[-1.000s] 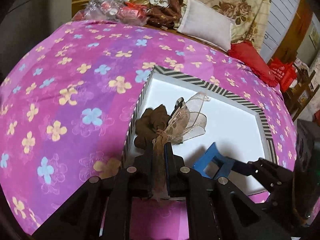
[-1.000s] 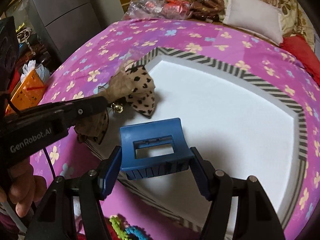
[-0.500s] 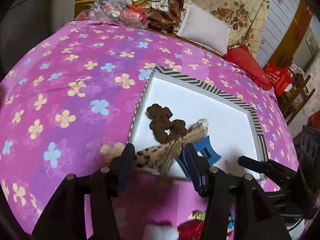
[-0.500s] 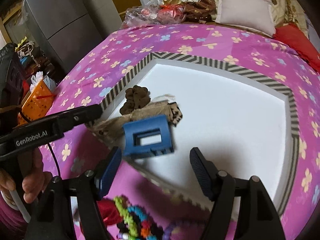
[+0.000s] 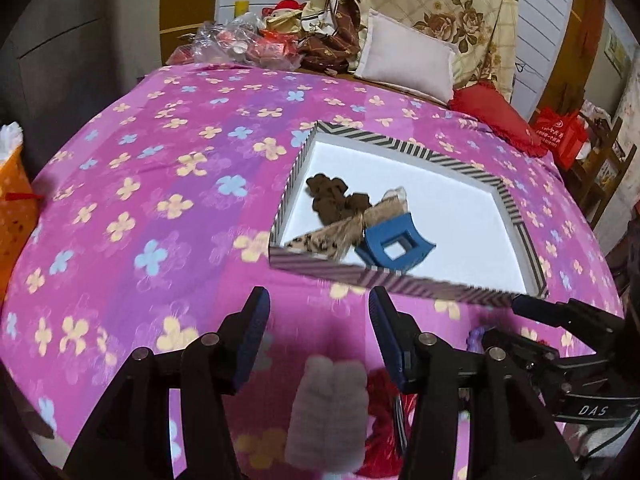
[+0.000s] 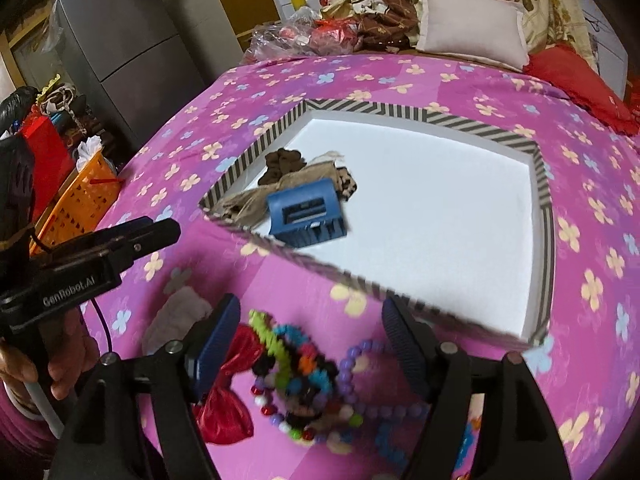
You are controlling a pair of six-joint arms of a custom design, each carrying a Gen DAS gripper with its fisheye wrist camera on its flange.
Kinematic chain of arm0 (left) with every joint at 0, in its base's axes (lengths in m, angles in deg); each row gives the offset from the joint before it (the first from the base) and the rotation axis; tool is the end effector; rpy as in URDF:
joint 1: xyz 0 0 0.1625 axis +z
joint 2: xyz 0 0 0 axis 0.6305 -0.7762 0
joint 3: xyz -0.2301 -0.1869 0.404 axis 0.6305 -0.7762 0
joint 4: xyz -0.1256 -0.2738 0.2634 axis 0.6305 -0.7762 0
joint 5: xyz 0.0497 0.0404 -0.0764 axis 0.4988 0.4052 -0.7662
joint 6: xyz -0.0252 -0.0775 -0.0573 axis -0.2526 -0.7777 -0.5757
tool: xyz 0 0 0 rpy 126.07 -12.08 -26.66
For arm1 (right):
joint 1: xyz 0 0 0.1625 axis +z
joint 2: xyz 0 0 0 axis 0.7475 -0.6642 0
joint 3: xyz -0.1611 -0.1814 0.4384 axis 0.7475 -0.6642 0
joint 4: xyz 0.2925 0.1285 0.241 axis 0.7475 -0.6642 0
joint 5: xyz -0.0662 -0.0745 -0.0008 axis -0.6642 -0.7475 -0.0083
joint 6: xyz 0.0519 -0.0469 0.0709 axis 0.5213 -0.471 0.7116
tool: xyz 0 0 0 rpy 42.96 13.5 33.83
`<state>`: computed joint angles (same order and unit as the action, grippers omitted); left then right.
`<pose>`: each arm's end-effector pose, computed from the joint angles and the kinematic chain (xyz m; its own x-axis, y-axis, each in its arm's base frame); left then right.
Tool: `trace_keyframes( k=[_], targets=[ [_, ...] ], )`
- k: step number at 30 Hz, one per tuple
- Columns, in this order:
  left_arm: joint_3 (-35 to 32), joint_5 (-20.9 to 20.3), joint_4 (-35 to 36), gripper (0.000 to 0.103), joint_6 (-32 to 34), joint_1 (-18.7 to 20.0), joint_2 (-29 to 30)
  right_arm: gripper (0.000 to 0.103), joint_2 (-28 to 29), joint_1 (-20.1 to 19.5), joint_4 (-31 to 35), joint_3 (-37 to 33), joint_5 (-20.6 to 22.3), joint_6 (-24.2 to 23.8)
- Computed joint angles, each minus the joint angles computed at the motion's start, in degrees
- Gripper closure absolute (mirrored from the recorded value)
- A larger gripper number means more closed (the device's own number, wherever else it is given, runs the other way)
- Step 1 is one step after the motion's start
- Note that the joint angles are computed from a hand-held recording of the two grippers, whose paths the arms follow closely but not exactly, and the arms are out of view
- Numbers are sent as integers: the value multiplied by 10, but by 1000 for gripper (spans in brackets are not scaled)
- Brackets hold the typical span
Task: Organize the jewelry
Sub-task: 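Open both tools to drop the bow clip and claw clip into the box, then move both open tools back to the remaining jewelry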
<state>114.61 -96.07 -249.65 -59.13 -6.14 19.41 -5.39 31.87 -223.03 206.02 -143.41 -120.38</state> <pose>-0.3004 -0.4537 -0.0087 -0.7848 -0.2358 -0.5731 0.2418 0.7350 -0.6335 0.0302 -0.5292 0.2397 -0.7368 -0.5655 0.3705 -0.6457 0.7511 -0.1376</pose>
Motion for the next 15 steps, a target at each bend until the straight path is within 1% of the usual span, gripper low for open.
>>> trace_keyframes(
  k=[6, 15],
  targets=[
    [13, 6, 43, 51, -53, -24, -2, 24, -19, -7, -10, 27, 3, -8],
    [28, -7, 68, 51, -99, -46, -3, 24, -42, -20, -26, 60, 8, -23]
  ],
)
